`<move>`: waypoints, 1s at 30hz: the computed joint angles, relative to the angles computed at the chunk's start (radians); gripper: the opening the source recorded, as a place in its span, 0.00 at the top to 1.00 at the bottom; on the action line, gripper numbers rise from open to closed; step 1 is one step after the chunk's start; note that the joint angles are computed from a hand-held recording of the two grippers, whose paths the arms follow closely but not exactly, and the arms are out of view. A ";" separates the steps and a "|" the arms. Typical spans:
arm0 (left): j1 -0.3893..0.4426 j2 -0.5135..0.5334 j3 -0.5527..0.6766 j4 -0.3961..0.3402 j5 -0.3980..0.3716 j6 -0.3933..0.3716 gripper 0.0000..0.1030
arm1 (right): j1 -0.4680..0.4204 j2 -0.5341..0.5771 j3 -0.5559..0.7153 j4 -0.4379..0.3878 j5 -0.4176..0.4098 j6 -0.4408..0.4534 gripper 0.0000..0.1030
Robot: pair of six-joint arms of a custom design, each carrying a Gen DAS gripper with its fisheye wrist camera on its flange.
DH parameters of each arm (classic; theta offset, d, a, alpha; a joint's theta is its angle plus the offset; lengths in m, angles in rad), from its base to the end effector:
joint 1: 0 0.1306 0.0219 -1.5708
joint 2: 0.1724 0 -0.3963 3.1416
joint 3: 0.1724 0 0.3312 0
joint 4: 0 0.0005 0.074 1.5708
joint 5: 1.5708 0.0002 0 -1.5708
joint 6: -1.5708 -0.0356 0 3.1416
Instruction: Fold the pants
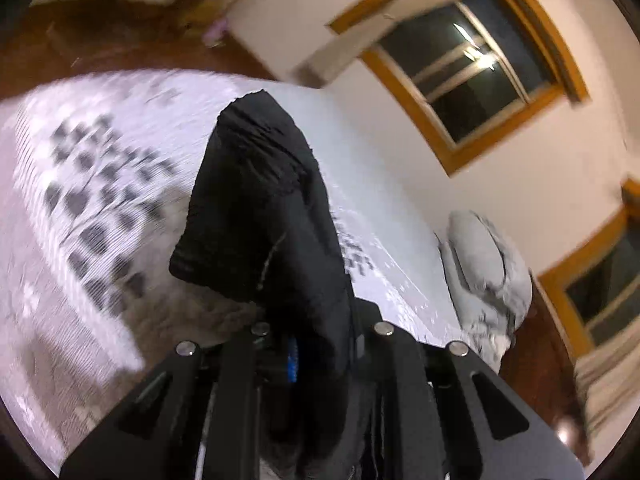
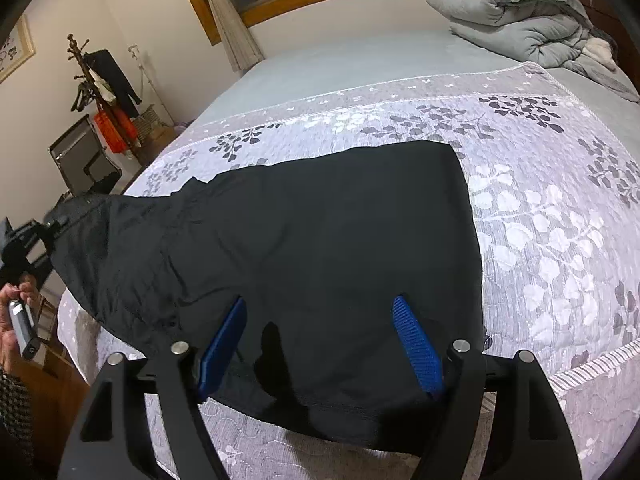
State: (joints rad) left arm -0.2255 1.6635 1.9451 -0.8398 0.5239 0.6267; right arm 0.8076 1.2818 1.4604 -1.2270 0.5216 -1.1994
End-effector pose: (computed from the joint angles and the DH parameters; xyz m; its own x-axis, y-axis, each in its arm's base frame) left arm 0.5151 -0.1370 0.5494 -0.7743 -0.3434 -0.5316 0.1890 0.6762 -0.7121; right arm 0.2578 0.2431 0.4921 -0.6411 0.4986 -0.5835 0.3932 0.8662 0.3082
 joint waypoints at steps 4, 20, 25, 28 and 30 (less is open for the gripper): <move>-0.076 0.015 0.099 -0.060 -0.013 -0.136 0.85 | -0.003 -0.014 -0.012 0.004 0.008 -0.016 0.26; -0.365 0.038 0.153 -0.292 -0.140 -0.644 0.84 | -0.004 -0.075 -0.062 0.016 0.040 -0.062 0.26; -0.404 0.059 0.135 -0.316 -0.174 -0.694 0.83 | -0.004 -0.090 -0.066 0.016 0.054 -0.061 0.26; -0.422 0.061 0.115 -0.322 -0.189 -0.720 0.81 | -0.001 -0.096 -0.064 0.018 0.064 -0.060 0.26; -0.431 0.065 0.104 -0.329 -0.188 -0.731 0.78 | 0.001 -0.098 -0.063 0.019 0.069 -0.060 0.26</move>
